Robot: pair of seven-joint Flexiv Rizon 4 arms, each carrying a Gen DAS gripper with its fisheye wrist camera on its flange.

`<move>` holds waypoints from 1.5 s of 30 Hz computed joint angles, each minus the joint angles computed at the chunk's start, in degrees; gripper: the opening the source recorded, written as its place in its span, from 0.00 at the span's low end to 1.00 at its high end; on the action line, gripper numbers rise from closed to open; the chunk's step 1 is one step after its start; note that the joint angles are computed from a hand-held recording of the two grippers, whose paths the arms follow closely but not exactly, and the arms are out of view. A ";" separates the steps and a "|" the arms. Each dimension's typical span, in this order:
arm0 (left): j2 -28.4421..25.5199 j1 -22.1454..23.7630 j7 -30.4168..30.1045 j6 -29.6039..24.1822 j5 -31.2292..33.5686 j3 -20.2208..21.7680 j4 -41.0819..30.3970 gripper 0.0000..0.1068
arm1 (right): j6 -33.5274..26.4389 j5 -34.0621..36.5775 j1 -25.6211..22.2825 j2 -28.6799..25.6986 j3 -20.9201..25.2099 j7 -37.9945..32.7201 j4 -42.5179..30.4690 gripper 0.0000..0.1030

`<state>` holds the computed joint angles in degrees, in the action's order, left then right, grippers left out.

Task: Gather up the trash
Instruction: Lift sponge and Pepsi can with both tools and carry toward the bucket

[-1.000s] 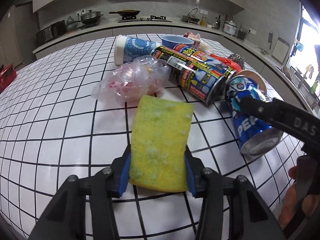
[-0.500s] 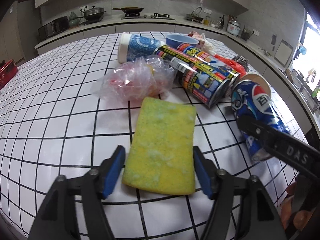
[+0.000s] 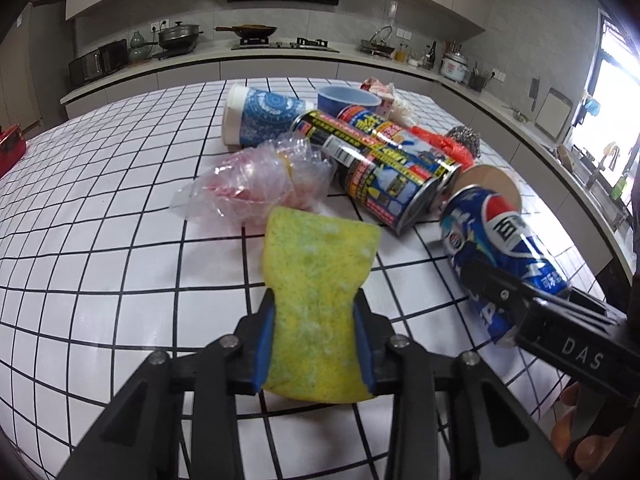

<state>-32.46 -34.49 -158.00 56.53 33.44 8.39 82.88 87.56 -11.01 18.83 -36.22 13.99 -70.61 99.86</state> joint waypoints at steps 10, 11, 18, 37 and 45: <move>0.93 -1.12 -0.74 1.06 2.94 0.29 -2.13 0.31 | 4.11 0.93 -2.00 4.18 1.24 -0.85 3.52 0.65; 0.83 -1.09 -0.48 1.09 3.00 0.21 -2.51 0.31 | 4.49 0.99 -2.37 4.46 1.43 -0.84 3.72 0.65; -0.32 -1.36 0.82 1.60 2.83 -0.07 -4.23 0.31 | 6.79 2.00 -6.19 5.73 4.01 -0.71 5.62 0.65; -6.66 -2.19 9.01 6.41 -2.11 -0.99 -13.47 0.31 | 12.04 0.51 -3.95 10.28 -4.57 4.28 9.75 0.65; -18.39 -4.16 18.63 2.61 -10.15 -1.22 -31.65 0.31 | 10.76 -0.72 -10.58 10.25 -5.29 4.47 9.08 0.65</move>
